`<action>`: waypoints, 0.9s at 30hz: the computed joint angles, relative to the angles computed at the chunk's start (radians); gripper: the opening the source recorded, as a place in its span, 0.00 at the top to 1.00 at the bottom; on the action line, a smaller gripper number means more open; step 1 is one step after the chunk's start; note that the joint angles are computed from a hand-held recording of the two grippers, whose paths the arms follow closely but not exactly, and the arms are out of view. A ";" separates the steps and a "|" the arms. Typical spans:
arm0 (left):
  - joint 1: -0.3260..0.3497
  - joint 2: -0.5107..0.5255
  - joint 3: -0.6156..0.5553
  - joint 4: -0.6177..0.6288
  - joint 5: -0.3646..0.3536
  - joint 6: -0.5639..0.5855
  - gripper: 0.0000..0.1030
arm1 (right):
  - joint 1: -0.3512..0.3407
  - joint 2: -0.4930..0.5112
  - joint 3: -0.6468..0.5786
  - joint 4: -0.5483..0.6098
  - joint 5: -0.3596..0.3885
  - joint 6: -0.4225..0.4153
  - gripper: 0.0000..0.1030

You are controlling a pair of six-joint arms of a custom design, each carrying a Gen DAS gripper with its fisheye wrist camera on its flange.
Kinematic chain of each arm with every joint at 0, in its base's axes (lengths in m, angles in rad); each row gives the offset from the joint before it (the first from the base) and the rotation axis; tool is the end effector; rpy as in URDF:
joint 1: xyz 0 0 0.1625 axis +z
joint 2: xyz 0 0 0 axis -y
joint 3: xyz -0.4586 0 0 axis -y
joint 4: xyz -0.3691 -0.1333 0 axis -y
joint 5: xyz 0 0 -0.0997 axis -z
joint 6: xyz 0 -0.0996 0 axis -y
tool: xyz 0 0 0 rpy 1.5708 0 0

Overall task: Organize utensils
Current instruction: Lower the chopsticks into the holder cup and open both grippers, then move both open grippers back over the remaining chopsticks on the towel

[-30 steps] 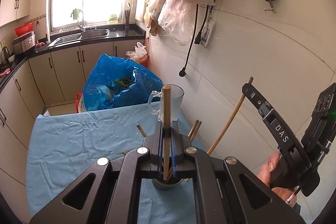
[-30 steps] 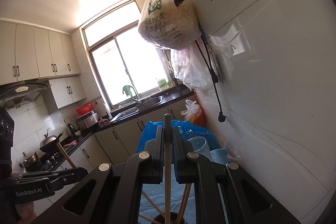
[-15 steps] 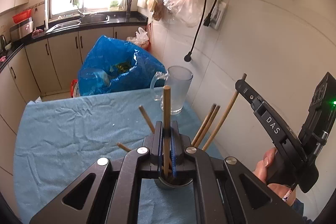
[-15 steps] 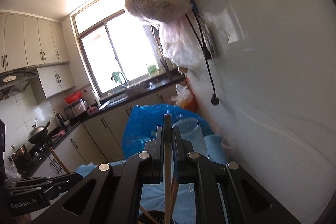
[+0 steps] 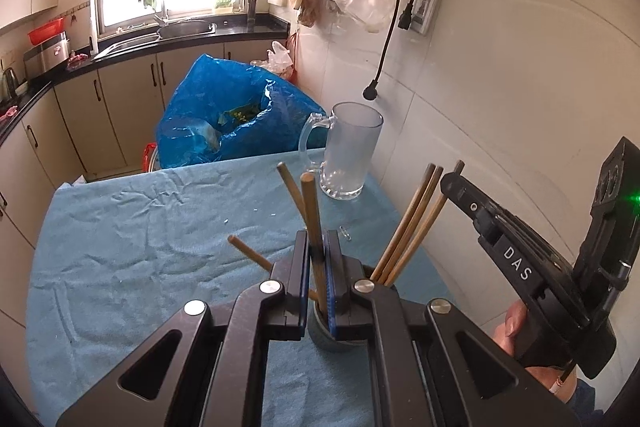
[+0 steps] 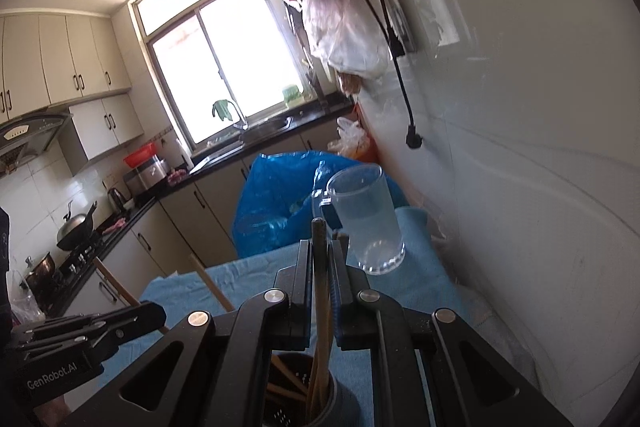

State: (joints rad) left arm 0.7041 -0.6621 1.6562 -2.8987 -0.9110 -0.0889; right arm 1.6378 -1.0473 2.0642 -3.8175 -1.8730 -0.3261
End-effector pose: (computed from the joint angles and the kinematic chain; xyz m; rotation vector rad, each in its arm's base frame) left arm -0.3947 -0.5902 0.0933 0.8445 2.4552 -0.7959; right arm 0.1400 -0.5382 0.3079 0.2032 -2.2666 1.5401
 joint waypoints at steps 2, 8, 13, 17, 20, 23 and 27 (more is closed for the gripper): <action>-0.002 -0.002 0.009 -0.007 0.009 0.000 0.94 | 0.000 -0.006 0.003 0.020 -0.002 0.001 0.91; -0.010 -0.014 0.027 -0.014 0.025 -0.002 0.93 | 0.008 -0.031 0.017 0.033 -0.007 -0.001 0.80; -0.021 -0.034 0.055 -0.028 0.043 -0.007 0.86 | 0.026 -0.052 0.043 -0.014 -0.020 -0.016 0.66; -0.040 -0.062 0.100 -0.076 0.069 -0.001 0.70 | 0.042 -0.070 0.071 -0.064 -0.030 -0.015 0.46; -0.056 -0.089 0.144 -0.112 0.090 -0.002 0.61 | 0.066 -0.082 0.100 -0.121 -0.062 -0.013 0.21; -0.078 -0.119 0.206 -0.173 0.132 -0.007 0.40 | 0.100 -0.090 0.139 -0.216 -0.111 -0.008 0.09; -0.120 -0.157 0.304 -0.270 0.231 -0.013 0.24 | 0.145 -0.084 0.193 -0.340 -0.180 -0.028 0.05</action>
State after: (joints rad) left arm 0.5846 -0.8193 1.9604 -3.1692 -0.6800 -0.1019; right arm 1.7825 -1.1315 2.2574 -4.1579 -2.0528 -0.3542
